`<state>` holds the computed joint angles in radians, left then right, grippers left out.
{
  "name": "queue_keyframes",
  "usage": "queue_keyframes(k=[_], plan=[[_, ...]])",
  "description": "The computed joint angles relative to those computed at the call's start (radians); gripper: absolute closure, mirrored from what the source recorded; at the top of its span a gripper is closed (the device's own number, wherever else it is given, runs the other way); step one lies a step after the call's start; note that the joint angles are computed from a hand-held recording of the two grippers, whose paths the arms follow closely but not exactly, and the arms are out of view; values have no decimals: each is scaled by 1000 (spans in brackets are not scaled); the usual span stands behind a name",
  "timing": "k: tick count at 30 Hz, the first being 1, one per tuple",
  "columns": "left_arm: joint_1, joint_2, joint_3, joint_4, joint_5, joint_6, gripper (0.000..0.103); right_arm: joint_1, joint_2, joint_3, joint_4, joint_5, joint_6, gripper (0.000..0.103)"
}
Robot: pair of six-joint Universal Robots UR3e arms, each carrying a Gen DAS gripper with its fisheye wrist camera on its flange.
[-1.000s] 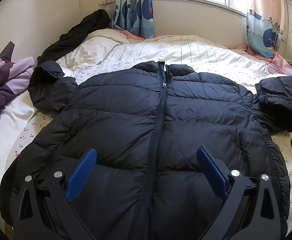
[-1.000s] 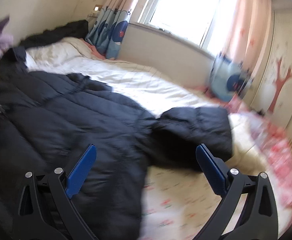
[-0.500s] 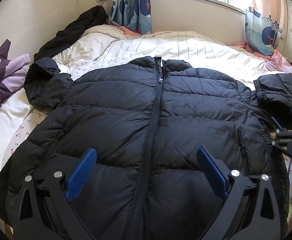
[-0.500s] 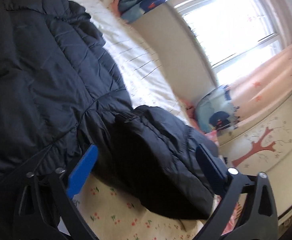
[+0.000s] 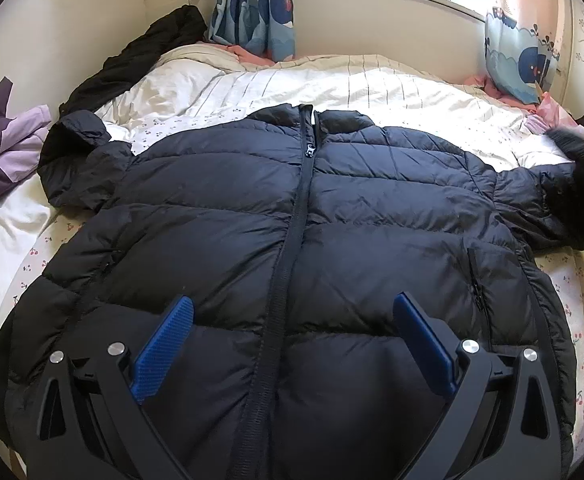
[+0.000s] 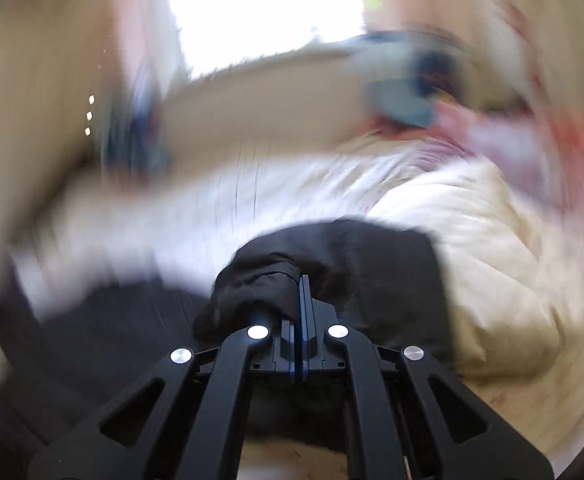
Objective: Fold large clothes
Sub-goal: 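Move the right gripper to the jacket's sleeve cuff and grasp it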
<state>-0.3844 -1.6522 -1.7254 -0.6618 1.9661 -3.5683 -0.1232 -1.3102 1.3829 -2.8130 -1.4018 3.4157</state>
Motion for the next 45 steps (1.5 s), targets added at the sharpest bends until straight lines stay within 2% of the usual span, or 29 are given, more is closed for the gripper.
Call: queue_keyframes(k=[2,3,4,5,6,7,8,10,12,14,16,18,19,21,22,23,26,29,32,36,38,39,40,43,45], plan=[[-4,-4,3,-2,4,1,7,-209,-132,209,-175,144,247,100],[-3,-4,2,-2,1,1,7,-314,-171,278,-202,230,334,98],[0,-3,0,-3,-7,0,7,-418,-195,326,-185,332,379,94],[4,1,-3,-4,-16,0,7,-480,-215,356,-152,384,375,89],[6,1,-2,-5,-22,1,7,-538,-244,393,-102,413,351,75],[4,-2,1,-7,-17,0,7,-583,-277,438,-65,433,320,55],[4,-3,1,-4,-18,1,7,-637,-325,495,-19,457,281,47],[3,-7,1,0,-18,4,7,-715,-409,613,-20,508,238,32],[-3,-11,4,2,-10,11,7,-781,-514,712,41,559,169,30],[-7,-11,4,4,-9,17,7,-810,-646,779,174,623,41,30],[-11,-9,6,3,-8,22,7,-780,-780,820,291,669,-113,30],[-11,-4,4,6,-10,26,7,-713,-875,845,352,722,-194,30],[-13,-3,5,5,-8,27,7,-674,-905,850,390,783,-243,30],[-9,1,1,2,-6,34,7,-561,-915,839,441,828,-279,22],[-5,4,-1,0,-11,35,7,-479,-898,826,451,819,-284,18],[4,15,-10,-1,-21,37,7,-402,-889,812,461,785,-279,18],[26,51,-39,11,-43,50,7,-132,-831,754,505,572,-290,18],[45,78,-59,18,-55,63,7,70,-871,779,573,392,-254,17],[73,110,-79,19,-89,71,7,268,-941,848,601,249,-112,17],[87,147,-94,18,-109,79,7,417,-928,931,502,202,26,18],[87,160,-100,19,-114,86,7,474,-860,954,365,199,85,37],[86,162,-102,19,-114,88,7,517,-802,935,320,159,119,64],[87,164,-103,19,-114,91,7,540,-763,916,296,137,137,82],[102,180,-112,14,-132,95,7,596,-715,859,209,50,174,89],[117,201,-128,22,-151,95,7,571,-803,836,244,23,174,89]])
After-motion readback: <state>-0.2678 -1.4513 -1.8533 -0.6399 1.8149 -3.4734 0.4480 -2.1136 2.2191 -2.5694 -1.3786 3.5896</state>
